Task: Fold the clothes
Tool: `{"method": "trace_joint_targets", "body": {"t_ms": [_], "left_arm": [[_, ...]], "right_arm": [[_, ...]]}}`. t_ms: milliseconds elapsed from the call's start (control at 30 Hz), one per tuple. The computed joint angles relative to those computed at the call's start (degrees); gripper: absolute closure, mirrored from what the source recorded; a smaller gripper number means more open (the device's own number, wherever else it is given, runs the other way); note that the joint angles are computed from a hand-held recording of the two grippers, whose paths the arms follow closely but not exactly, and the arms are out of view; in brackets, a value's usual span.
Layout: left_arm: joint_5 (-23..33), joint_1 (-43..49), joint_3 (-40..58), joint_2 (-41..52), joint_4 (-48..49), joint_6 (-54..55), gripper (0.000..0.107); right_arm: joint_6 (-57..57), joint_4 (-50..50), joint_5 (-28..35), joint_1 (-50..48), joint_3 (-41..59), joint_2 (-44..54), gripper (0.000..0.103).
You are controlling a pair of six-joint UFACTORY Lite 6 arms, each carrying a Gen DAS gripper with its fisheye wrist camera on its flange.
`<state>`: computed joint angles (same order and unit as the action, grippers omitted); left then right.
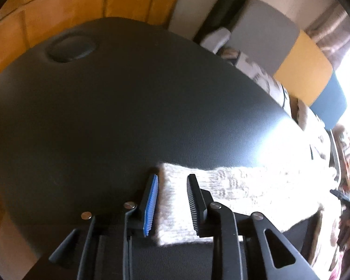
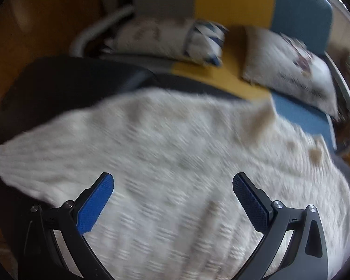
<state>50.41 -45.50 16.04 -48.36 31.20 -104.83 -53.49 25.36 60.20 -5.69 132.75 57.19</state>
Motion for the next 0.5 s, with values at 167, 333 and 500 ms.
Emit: {"method": "trace_joint_targets", "body": {"t_ms": [167,333,500], "left_arm": [[-4.1,1.2,8.7,21.4,3.3,3.3,0.078],[3.2,-2.1,15.6,33.2,4.2,1.3,0.093],[4.3,-0.1,15.8,34.3,3.6,0.6,0.093]], "right_arm": [[0.8,-3.7,-1.8,6.1,2.7,2.7,0.000],[7.1,-8.5,-5.2,9.3,3.1,5.2,0.000],[8.1,-8.0,-12.2,10.7,-7.0,-0.4,0.000]]}}
